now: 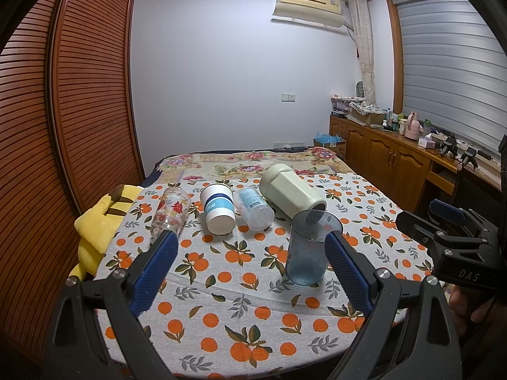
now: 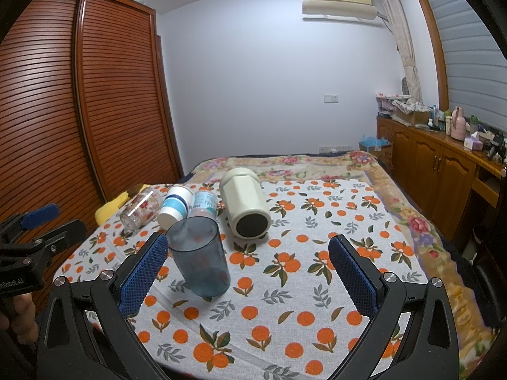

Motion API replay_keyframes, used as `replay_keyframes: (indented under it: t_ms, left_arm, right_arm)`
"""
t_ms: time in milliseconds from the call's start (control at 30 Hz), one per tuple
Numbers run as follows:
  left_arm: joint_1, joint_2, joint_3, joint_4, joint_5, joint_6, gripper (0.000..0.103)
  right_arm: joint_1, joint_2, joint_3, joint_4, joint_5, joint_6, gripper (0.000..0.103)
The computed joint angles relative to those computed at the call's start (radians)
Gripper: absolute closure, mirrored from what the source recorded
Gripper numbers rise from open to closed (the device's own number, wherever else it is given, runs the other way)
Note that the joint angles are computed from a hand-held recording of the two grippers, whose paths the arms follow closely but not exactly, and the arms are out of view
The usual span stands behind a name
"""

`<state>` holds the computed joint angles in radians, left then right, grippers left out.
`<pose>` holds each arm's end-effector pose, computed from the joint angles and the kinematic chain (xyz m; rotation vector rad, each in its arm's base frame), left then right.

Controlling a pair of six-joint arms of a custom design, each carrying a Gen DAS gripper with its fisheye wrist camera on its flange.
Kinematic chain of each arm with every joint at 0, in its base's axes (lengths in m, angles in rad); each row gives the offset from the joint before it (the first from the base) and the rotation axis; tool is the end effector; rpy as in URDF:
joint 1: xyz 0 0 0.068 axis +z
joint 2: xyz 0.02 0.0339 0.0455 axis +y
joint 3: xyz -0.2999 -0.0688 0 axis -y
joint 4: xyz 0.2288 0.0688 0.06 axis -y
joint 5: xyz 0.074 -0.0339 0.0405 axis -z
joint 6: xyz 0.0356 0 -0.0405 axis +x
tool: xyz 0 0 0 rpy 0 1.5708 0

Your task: Flip cup upright

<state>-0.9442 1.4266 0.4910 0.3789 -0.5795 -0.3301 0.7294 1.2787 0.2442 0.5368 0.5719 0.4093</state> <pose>0.1618 -0.1903 0.2069 0.2897 2.0128 -0.1822 0.1571 0.1146 0.1851 0.0259 1.9865 0.1428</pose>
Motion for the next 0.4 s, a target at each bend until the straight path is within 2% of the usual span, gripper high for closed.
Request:
replay_keyframes:
  t_ms: [400]
  left_arm:
    - [-0.003,-0.005,0.002,-0.008,-0.001,-0.003,0.009]
  right_arm:
    - [0.000,0.002,0.000,0.002,0.001,-0.001,0.000]
